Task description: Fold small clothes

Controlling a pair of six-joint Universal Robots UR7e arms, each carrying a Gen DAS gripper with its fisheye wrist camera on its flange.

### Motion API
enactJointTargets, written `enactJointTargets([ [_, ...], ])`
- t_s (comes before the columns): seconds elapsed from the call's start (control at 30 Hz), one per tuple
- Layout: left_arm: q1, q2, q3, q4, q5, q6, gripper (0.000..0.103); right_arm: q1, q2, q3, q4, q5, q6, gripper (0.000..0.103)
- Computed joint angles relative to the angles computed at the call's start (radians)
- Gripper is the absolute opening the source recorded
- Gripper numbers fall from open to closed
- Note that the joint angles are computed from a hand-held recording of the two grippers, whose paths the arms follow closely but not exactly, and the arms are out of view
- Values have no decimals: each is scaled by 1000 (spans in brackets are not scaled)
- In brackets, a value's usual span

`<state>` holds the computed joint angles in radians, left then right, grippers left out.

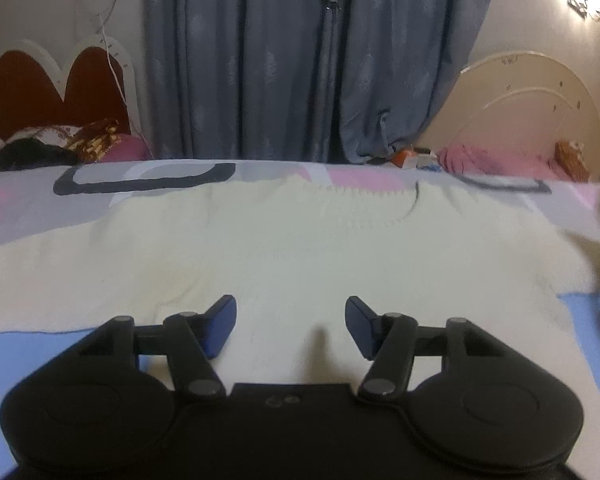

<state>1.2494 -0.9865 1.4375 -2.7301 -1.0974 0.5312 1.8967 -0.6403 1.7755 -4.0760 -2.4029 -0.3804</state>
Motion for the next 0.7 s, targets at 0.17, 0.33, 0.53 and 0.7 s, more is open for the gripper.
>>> enactJointTargets([
  [0.17, 16, -1, -27, 42, -57, -46, 56, 62, 147, -189, 211, 111, 40, 1],
  [0.33, 36, -16, -40, 75, -85, -88, 56, 94, 276, -350, 391, 196, 19, 1],
  [0.53, 52, -15, -52, 112, -109, -105, 59, 114, 387, -475, 496, 149, -75, 8],
  [0.7, 54, 27, -81, 166, -217, -130, 59, 122, 336, -351, 314, 144, -55, 29],
])
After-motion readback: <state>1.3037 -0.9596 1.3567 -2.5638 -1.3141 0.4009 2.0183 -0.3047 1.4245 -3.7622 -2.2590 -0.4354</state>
